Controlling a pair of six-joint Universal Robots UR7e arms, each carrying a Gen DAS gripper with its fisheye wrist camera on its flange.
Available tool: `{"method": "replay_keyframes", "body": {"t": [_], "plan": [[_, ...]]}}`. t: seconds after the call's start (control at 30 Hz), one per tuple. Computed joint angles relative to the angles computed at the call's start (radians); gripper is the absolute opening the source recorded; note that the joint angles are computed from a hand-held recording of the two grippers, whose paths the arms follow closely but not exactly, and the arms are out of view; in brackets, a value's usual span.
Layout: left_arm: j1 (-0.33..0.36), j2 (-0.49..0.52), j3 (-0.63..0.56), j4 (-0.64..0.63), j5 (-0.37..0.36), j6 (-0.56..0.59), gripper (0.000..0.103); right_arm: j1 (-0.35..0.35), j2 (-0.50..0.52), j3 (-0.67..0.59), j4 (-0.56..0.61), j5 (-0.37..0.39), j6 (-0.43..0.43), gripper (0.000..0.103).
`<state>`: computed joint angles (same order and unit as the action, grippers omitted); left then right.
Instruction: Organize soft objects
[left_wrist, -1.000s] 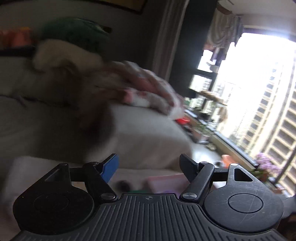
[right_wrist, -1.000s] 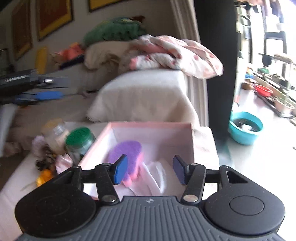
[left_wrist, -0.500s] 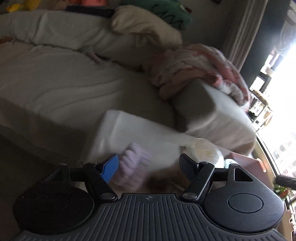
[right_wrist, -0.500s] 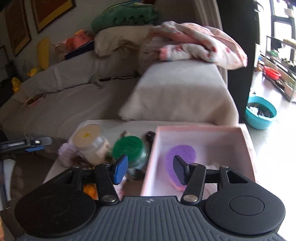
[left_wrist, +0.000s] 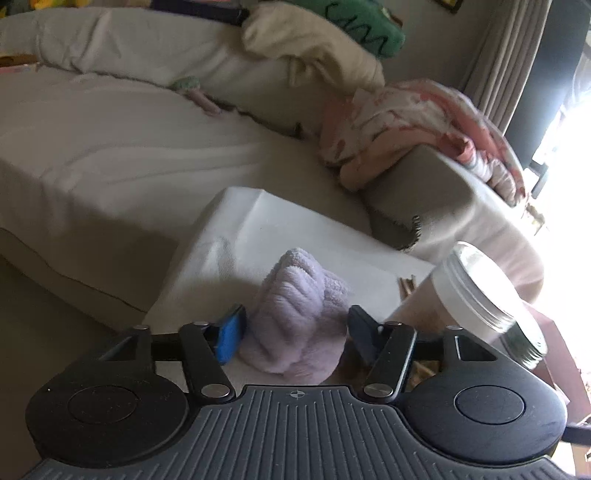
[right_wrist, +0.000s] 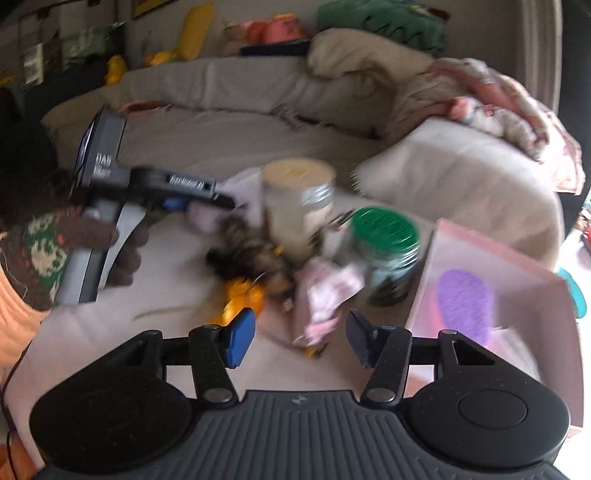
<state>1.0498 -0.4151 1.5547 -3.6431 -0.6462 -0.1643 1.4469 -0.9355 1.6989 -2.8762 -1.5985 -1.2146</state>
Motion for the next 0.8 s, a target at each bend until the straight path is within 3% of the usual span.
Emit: {"method": "replay_keyframes", "body": {"t": [0.13, 0.17, 0.33, 0.5, 0.7, 0.8], "plan": [[-0.074, 0.018, 0.04, -0.153, 0.09, 0.127, 0.064, -0.013, 0.016, 0.021, -0.014, 0.01, -0.006, 0.055], [-0.087, 0.007, 0.06, -0.148, 0.076, 0.143, 0.064, -0.022, 0.016, 0.028, -0.019, 0.018, -0.01, 0.055], [-0.116, -0.06, 0.147, 0.135, -0.151, 0.16, 0.066, -0.061, 0.007, 0.052, -0.045, 0.062, -0.024, 0.055], [-0.121, 0.004, 0.079, 0.279, -0.134, 0.139, 0.066, -0.101, -0.027, 0.093, -0.07, 0.093, -0.074, 0.055], [-0.127, -0.007, 0.118, 0.178, -0.104, 0.091, 0.066, -0.106, -0.034, 0.104, -0.105, 0.114, -0.067, 0.055], [-0.129, -0.034, 0.176, 0.06, -0.068, 0.058, 0.066, -0.081, -0.021, 0.086, -0.041, 0.107, -0.046, 0.055]]}}
